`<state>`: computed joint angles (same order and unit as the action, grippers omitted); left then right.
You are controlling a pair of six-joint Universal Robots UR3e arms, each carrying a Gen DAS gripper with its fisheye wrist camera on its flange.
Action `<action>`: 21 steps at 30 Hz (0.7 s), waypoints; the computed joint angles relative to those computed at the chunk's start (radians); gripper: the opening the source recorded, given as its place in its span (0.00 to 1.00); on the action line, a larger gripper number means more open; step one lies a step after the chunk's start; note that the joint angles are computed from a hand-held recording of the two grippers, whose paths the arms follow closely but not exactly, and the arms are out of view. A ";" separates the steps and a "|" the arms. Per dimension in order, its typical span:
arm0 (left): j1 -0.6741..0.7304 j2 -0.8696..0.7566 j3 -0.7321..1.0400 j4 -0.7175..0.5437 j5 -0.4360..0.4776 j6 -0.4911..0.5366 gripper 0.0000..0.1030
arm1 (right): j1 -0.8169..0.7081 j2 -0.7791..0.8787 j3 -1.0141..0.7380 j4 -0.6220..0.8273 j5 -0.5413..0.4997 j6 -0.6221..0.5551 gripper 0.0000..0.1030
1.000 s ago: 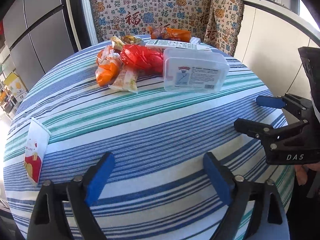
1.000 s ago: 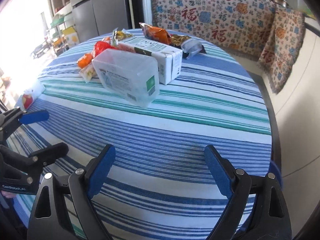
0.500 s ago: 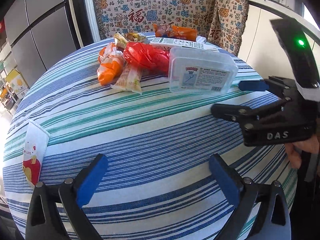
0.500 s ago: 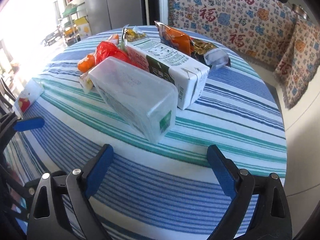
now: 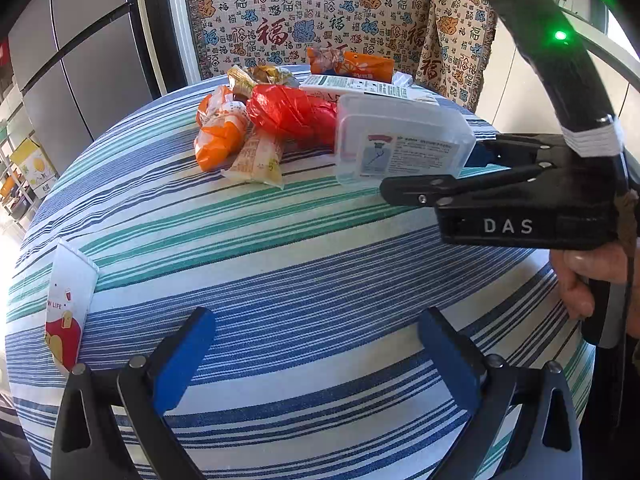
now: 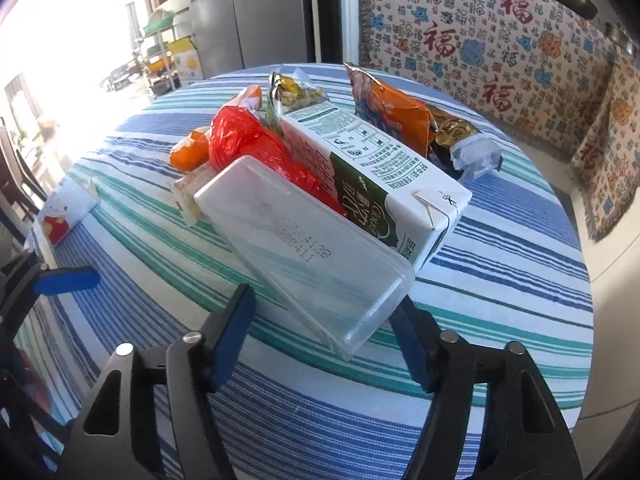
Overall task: Collect trash
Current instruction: 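Grasp the clear plastic box with the right gripper while the left grasps the white paper cup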
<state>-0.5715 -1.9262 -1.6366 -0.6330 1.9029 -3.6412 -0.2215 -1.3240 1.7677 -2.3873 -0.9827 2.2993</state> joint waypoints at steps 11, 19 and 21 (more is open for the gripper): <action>0.001 0.015 -0.018 0.012 -0.012 0.006 1.00 | -0.045 -0.123 0.103 0.116 0.057 -0.086 0.37; 0.028 0.327 -0.389 0.191 -0.094 -0.035 0.99 | -0.003 -0.145 0.168 -0.003 0.011 -0.086 0.55; 0.045 0.450 -0.470 0.176 -0.057 -0.050 0.99 | 0.001 -0.144 0.171 -0.014 0.006 -0.078 0.57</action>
